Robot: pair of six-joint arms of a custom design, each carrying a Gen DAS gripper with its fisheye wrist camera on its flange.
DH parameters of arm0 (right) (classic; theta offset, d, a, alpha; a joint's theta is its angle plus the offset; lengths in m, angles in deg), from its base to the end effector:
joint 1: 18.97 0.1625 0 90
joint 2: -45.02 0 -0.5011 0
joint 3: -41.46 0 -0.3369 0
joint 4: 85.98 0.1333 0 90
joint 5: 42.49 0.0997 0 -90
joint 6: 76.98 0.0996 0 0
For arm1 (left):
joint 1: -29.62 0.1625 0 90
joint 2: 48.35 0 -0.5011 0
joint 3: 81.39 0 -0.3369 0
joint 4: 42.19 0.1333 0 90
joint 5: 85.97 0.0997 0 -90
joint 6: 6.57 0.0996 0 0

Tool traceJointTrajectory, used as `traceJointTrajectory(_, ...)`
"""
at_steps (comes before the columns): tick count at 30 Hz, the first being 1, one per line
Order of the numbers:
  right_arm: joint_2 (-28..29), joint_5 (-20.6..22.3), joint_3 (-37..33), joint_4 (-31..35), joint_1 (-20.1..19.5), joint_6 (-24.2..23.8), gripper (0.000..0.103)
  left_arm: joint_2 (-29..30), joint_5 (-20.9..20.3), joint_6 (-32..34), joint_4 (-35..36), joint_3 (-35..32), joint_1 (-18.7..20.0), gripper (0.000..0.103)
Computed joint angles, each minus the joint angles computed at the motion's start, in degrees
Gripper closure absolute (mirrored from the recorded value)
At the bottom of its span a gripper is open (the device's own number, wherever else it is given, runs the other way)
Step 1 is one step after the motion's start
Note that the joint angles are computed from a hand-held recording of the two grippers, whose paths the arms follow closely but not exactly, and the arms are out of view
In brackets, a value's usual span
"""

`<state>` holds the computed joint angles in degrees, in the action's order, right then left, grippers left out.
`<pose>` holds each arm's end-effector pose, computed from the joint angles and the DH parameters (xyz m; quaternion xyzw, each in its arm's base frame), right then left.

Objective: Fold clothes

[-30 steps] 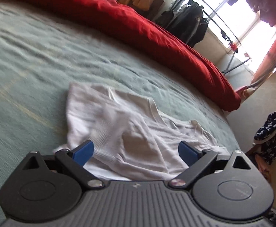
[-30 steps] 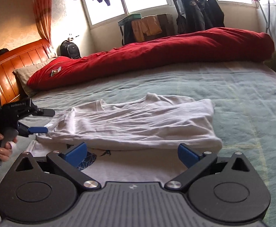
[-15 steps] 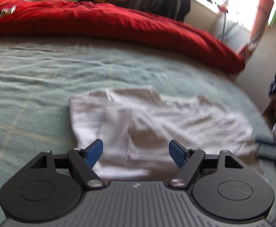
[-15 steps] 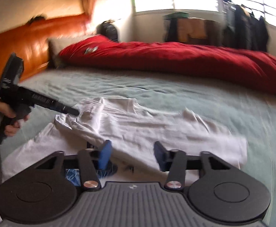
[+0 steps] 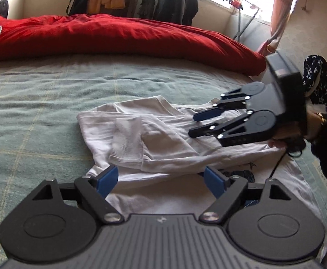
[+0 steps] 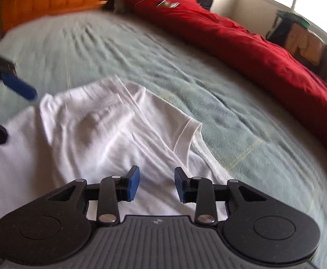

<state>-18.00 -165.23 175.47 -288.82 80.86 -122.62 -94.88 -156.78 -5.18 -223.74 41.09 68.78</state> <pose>0.1580 -0.4468 0.2946 0.3280 -0.8401 0.2451 0.3559 -0.3199 -0.4747 0.1356 0.4097 0.8871 -0.1906 0.0940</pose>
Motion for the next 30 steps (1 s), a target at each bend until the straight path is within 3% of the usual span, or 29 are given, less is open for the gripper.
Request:
traceJointTrajectory(2,-0.1,0.2,-0.5,1.4,-0.2,-1.1,0.064,0.1,-0.2,0.8,-0.5,0.2,0.2,0.018)
traceJointTrajectory(4,-0.4,0.0,-0.8,3.0,-0.1,-0.5,0.071,0.3,-0.6,1.2,-0.7,0.3,0.4,0.018)
traceJointTrajectory(5,-0.4,-0.1,-0.7,3.0,0.1,-0.5,0.09,0.3,-0.9,1.4,-0.6,0.3,0.5,0.018)
traceJointTrajectory(6,-0.4,-0.3,-0.6,3.1,0.3,-0.4,0.1,0.4,-1.0,1.5,-0.7,0.2,0.5,0.018)
traceJointTrajectory(9,0.3,-0.7,0.2,-0.3,0.9,-1.2,0.102,0.8,-0.9,1.9,-0.8,0.3,0.5,0.018)
traceJointTrajectory(15,3.2,-1.3,-0.3,-12.6,1.1,-2.2,0.102,0.8,-0.6,2.2,-1.1,0.4,0.1,0.018)
traceJointTrajectory(17,2.6,-1.0,-0.9,-9.7,0.5,0.8,0.1,0.9,-0.4,2.1,-1.3,0.2,0.0,0.018)
traceJointTrajectory(23,1.2,-0.9,2.7,-15.3,1.7,4.7,0.079,3.8,-1.6,2.3,-3.8,-3.9,1.2,0.018)
traceJointTrajectory(27,-1.3,-1.5,6.4,-16.6,2.4,7.9,0.076,7.2,-3.9,1.0,-5.0,-8.0,2.7,0.018)
traceJointTrajectory(30,-1.9,-3.1,9.5,-18.8,3.4,8.2,0.075,8.3,-2.3,-3.2,-3.3,-9.5,3.0,0.018)
